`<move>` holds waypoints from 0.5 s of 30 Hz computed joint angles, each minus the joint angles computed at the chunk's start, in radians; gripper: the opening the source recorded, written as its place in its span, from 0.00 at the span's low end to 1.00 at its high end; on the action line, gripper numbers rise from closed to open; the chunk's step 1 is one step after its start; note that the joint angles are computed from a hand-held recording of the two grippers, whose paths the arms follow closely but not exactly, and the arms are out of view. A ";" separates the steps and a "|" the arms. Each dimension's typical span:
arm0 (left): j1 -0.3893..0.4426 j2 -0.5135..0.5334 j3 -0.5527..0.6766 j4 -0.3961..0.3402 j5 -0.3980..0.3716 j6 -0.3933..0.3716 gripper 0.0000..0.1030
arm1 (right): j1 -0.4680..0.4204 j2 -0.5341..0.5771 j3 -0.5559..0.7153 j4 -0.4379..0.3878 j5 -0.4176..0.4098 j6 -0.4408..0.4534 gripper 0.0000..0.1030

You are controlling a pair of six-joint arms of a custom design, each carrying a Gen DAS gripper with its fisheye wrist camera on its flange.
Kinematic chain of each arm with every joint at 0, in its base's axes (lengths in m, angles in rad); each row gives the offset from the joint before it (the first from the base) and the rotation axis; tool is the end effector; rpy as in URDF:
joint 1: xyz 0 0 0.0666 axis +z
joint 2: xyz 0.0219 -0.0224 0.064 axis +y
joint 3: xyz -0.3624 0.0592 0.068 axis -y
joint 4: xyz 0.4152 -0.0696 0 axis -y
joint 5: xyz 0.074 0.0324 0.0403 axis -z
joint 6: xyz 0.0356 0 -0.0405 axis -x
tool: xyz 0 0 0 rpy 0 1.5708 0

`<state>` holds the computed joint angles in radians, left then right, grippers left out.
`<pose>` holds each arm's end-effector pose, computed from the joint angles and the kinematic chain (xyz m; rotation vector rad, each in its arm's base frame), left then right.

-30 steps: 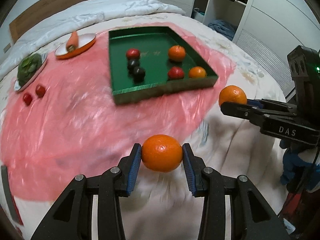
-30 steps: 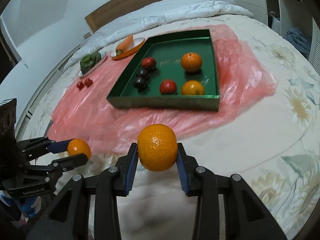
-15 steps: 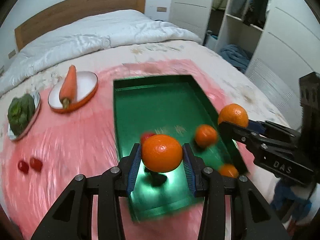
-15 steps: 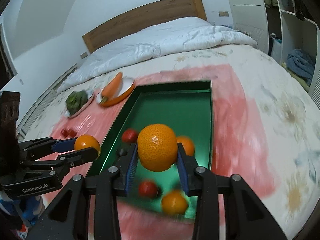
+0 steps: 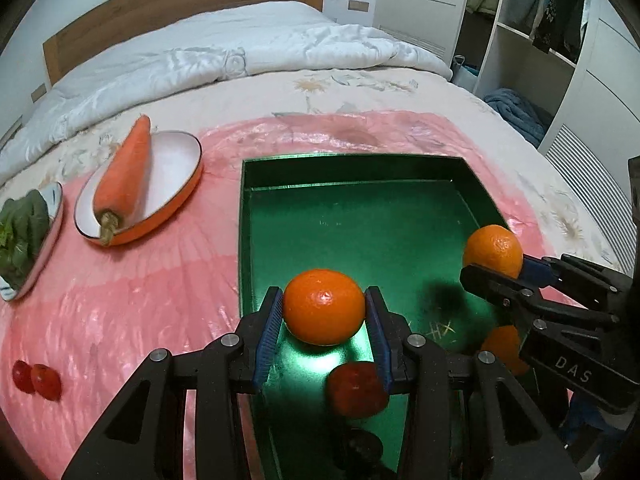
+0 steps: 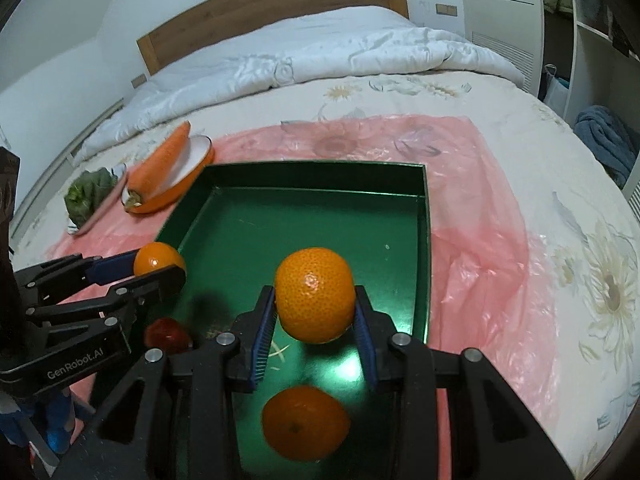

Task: Organize fruits
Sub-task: 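Open both tools to drop the oranges into the green tray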

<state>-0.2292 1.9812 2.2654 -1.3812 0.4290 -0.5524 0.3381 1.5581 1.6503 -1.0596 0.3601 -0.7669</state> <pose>0.6546 -0.1683 0.4574 1.1054 2.3277 -0.4533 0.5321 0.1734 0.4436 0.6560 2.3613 0.0205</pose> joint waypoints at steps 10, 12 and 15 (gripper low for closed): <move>-0.009 -0.066 -0.123 0.077 -0.067 -0.002 0.35 | -0.014 0.049 0.031 -0.050 -0.024 0.028 0.54; -0.003 -0.069 -0.128 0.075 -0.061 0.013 0.35 | -0.014 0.053 0.032 -0.054 -0.025 0.038 0.55; 0.003 -0.082 -0.145 0.079 -0.069 0.034 0.35 | -0.014 0.056 0.036 -0.056 -0.035 0.052 0.55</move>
<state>-0.2261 1.8990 2.1203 -1.3026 0.3600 -0.5183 0.3245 1.6139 1.6866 -1.1153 0.3252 -0.7144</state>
